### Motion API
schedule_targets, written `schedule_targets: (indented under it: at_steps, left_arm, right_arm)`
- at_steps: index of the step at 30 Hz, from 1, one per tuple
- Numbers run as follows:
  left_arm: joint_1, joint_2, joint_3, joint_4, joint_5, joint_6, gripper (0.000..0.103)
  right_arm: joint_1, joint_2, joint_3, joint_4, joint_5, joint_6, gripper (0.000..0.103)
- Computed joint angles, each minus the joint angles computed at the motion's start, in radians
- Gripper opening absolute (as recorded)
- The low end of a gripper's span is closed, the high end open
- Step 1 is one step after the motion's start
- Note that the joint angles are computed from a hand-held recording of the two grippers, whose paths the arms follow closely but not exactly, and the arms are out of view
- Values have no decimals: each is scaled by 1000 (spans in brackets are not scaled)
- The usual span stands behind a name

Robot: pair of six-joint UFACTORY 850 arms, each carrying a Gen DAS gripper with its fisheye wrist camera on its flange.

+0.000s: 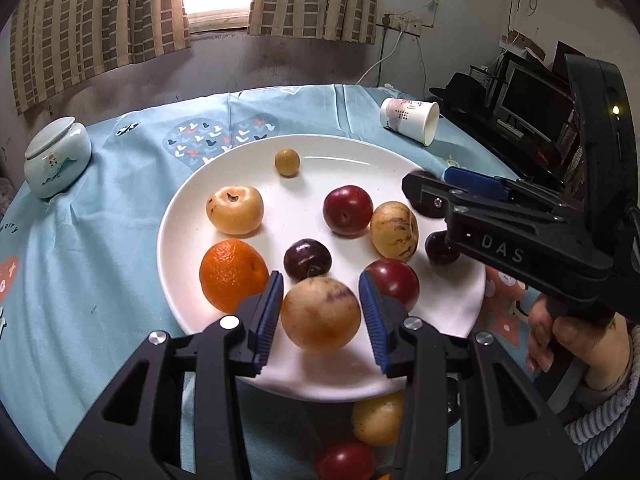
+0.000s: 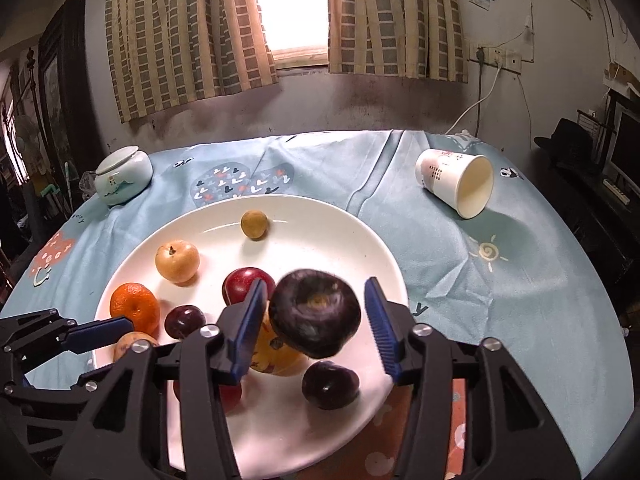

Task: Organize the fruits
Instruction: 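Release the striped fruit on the plate with the left tool while the right tool releases the dark plum there, then grasp a small dark purple plum with the left tool while the right tool reaches toward a yellow-green fruit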

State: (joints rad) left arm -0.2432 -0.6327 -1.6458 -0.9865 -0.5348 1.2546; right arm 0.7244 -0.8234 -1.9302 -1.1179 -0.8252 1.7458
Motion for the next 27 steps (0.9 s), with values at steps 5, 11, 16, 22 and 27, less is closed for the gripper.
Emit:
schedule_targets:
  at_steps: [5,11,16,22,27]
  left_arm:
    - [5,6,0,-15,3,12,53]
    - [31,50,28,-60,2,46,55]
    - [78,139,125,-123,23,121,59]
    - [135,261,305,-180,74,282,63]
    - [182,307,407,-222,89,362,65]
  right_arm:
    - [2,14,17,-29,5,28,67]
    - [31,66,50,-91,-14,87,67]
    - [90,121,79,-148,-31,140,67]
    - [175,164,146,-177,-24,241,67]
    - [240,168,200,-161,-23,300,68]
